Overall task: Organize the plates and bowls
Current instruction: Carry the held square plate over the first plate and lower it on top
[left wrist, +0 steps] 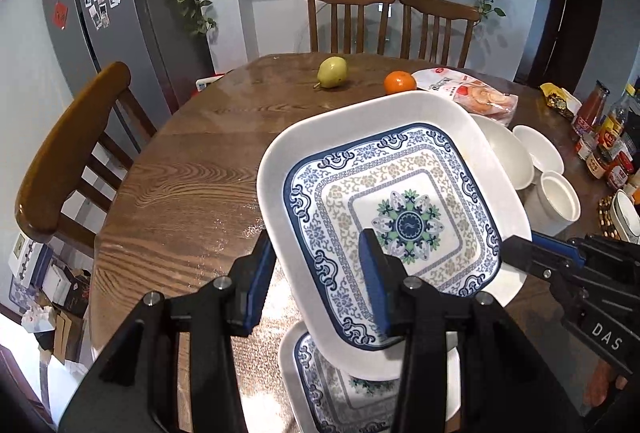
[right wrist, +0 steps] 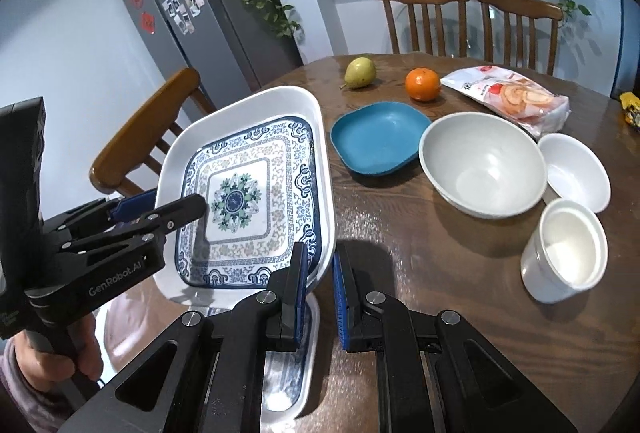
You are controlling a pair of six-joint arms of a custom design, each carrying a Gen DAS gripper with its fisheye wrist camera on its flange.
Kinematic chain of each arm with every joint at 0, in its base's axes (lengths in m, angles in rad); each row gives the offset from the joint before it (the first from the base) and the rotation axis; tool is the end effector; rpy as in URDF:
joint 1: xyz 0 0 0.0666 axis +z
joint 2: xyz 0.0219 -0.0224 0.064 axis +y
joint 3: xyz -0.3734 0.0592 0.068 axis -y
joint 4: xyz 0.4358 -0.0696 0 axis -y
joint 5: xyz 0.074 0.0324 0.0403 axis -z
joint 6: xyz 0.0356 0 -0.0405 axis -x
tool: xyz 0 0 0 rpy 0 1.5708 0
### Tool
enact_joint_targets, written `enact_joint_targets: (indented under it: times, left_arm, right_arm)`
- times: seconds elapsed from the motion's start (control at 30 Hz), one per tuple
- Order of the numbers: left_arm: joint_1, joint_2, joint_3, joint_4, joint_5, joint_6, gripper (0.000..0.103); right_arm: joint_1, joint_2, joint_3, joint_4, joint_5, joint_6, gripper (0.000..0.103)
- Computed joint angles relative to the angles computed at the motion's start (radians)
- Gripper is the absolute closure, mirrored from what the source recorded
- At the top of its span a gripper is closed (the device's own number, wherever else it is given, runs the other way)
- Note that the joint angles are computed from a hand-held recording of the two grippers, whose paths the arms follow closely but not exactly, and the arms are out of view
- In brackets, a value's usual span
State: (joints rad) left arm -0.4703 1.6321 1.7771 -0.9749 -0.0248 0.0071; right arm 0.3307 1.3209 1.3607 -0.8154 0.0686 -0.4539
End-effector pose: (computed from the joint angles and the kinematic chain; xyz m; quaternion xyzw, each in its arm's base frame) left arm 0.5509 -0.2795 0.4811 0.2096 0.9082 -0.0744 0.3545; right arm 0.4823 0.1626 0.4497 0.0700 0.9189 0.1187 0.3697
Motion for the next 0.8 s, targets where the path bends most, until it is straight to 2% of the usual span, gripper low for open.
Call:
enact_joint_targets:
  times: [0.8]
  left_arm:
    - [-0.002, -0.106, -0.153, -0.005, -0.009, -0.004, 0.063]
  right_arm:
    - [0.067, -0.070, -0.094, -0.044, -0.017, -0.066, 0.089]
